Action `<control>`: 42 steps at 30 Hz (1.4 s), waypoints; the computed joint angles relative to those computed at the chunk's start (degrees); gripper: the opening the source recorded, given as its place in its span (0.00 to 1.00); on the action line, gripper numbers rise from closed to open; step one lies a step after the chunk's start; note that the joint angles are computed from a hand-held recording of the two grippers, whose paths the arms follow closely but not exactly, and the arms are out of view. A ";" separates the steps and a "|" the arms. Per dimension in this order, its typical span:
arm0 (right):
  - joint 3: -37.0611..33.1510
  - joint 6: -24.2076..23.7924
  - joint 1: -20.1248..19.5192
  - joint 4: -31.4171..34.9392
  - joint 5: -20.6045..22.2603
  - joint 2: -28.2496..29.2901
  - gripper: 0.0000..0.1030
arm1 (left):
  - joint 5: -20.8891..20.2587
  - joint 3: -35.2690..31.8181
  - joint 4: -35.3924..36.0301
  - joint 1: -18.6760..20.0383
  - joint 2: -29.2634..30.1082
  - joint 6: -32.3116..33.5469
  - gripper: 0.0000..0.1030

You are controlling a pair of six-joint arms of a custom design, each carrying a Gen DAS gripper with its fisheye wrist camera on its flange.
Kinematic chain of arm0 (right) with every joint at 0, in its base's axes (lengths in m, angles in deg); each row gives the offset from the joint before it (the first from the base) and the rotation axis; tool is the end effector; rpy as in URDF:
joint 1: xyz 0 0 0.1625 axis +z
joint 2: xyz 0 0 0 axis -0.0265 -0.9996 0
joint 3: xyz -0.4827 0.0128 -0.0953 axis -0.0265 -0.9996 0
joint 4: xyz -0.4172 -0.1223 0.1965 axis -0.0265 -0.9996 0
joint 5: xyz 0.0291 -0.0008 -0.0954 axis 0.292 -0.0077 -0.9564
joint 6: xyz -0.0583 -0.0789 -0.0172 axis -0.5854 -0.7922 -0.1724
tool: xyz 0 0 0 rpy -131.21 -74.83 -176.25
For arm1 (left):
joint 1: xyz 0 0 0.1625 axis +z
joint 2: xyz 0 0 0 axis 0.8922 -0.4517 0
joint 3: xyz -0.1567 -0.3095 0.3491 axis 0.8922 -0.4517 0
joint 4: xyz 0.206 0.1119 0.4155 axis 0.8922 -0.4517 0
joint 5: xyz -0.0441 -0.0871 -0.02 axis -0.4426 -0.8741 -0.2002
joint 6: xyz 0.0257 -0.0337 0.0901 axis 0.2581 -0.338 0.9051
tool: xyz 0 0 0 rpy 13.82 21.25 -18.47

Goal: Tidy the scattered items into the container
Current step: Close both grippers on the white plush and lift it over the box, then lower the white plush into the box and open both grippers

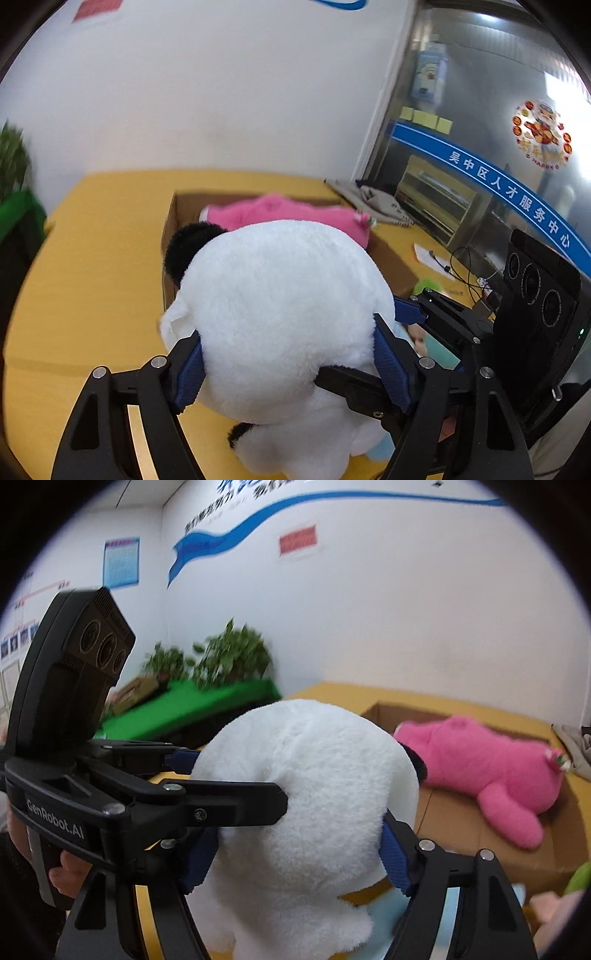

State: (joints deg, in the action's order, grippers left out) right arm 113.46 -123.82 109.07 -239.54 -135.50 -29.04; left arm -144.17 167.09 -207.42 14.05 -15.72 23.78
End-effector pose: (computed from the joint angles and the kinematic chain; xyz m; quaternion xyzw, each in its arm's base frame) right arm 0.3662 -0.7694 -0.0704 0.3813 -0.8269 0.3892 0.1390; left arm -0.0132 -0.7628 0.3210 0.2736 0.8787 -0.3596 0.1537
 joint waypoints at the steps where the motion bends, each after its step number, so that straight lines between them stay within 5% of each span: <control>1: -1.99 0.78 0.21 0.14 -0.04 0.20 0.73 | 0.68 -2.87 1.34 -0.71 1.21 1.28 0.80; 6: -17.28 2.16 0.57 4.37 -2.83 5.38 0.73 | 1.09 -19.76 12.89 -1.13 8.95 2.42 0.81; 12: -39.34 10.82 -1.61 20.97 -7.26 15.88 0.73 | 7.70 -36.94 26.77 1.53 20.12 -0.39 0.83; 15: -45.74 17.24 -2.62 31.14 -11.23 19.48 0.72 | 10.29 -41.40 32.90 3.38 23.70 -3.14 0.85; 18: -51.14 21.60 -2.79 41.39 -14.34 22.50 0.72 | 10.64 -38.71 30.04 4.38 23.17 -1.94 0.94; 23: -47.47 20.58 -1.49 42.08 -16.39 20.61 0.76 | 9.09 -34.45 27.71 4.91 19.81 -6.00 0.94; 26: -36.37 19.63 -1.77 37.34 -12.94 14.06 0.77 | 11.33 -28.06 19.36 3.83 16.91 -3.95 0.94; 30: -24.21 16.65 -1.57 28.27 -15.96 7.32 0.80 | 14.61 -22.85 13.16 2.84 15.67 -1.34 0.94; 34: -22.44 23.51 -2.54 31.47 -21.07 5.59 0.80 | 20.47 -20.24 8.62 1.96 16.90 1.15 0.94; 37: -21.23 26.90 -3.26 33.26 -25.41 5.28 0.79 | 19.80 -19.86 11.34 2.14 16.88 -0.94 0.94; 38: -19.89 27.41 -3.55 32.94 -25.83 4.63 0.72 | 20.37 -19.31 9.52 2.10 17.07 -0.08 0.95; 42: -19.10 25.58 -3.68 28.91 -26.72 4.88 0.71 | 21.81 -18.39 8.01 1.73 16.90 -1.62 0.94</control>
State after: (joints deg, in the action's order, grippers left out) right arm 94.36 -98.24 105.39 -210.63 -162.22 -24.15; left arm -122.36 148.70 -199.41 15.78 1.18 22.16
